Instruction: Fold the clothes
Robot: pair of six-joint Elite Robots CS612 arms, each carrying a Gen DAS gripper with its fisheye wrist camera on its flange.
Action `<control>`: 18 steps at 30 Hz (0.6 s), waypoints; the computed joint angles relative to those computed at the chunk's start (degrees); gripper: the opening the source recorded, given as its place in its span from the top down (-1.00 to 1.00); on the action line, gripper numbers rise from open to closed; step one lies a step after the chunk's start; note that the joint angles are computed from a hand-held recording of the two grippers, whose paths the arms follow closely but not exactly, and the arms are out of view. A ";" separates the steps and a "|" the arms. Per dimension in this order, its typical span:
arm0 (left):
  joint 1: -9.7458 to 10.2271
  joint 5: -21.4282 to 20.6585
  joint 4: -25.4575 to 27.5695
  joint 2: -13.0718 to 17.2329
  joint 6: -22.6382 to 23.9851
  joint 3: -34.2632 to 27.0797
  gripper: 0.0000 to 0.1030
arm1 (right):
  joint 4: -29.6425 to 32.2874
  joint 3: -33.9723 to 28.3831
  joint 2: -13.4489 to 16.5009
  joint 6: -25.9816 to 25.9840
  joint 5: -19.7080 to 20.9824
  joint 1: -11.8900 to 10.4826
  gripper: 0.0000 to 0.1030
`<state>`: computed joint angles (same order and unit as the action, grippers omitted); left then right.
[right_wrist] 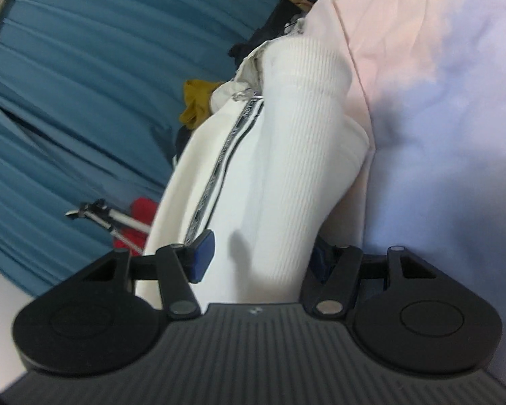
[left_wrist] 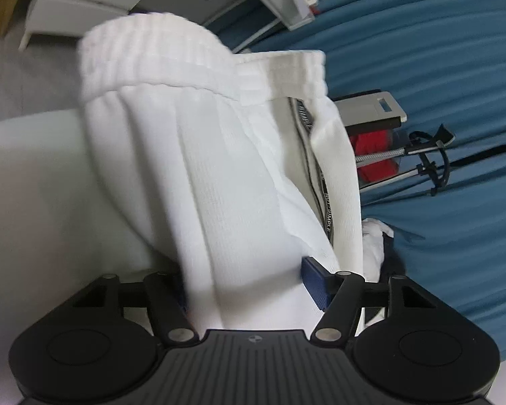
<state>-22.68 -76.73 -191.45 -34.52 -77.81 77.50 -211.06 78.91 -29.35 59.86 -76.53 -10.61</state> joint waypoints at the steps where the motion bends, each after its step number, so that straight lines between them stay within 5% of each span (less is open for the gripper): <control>1: -0.07 0.45 0.11 0.24 0.73 -0.41 -0.24 | 0.71 -0.82 0.32 -0.93 -1.23 0.33 -0.08; 5: 0.00 0.78 -0.41 1.03 1.97 -1.42 0.29 | 3.96 -2.78 0.70 -4.59 -6.75 1.56 0.56; 7: 0.25 0.04 -1.18 0.64 1.05 -0.69 0.62 | 3.76 -2.95 0.70 -2.53 -7.36 1.60 0.69; 18: 0.01 -0.62 -3.81 -5.98 4.13 5.93 0.75 | 1.13 7.10 -6.36 0.70 -8.06 1.10 0.75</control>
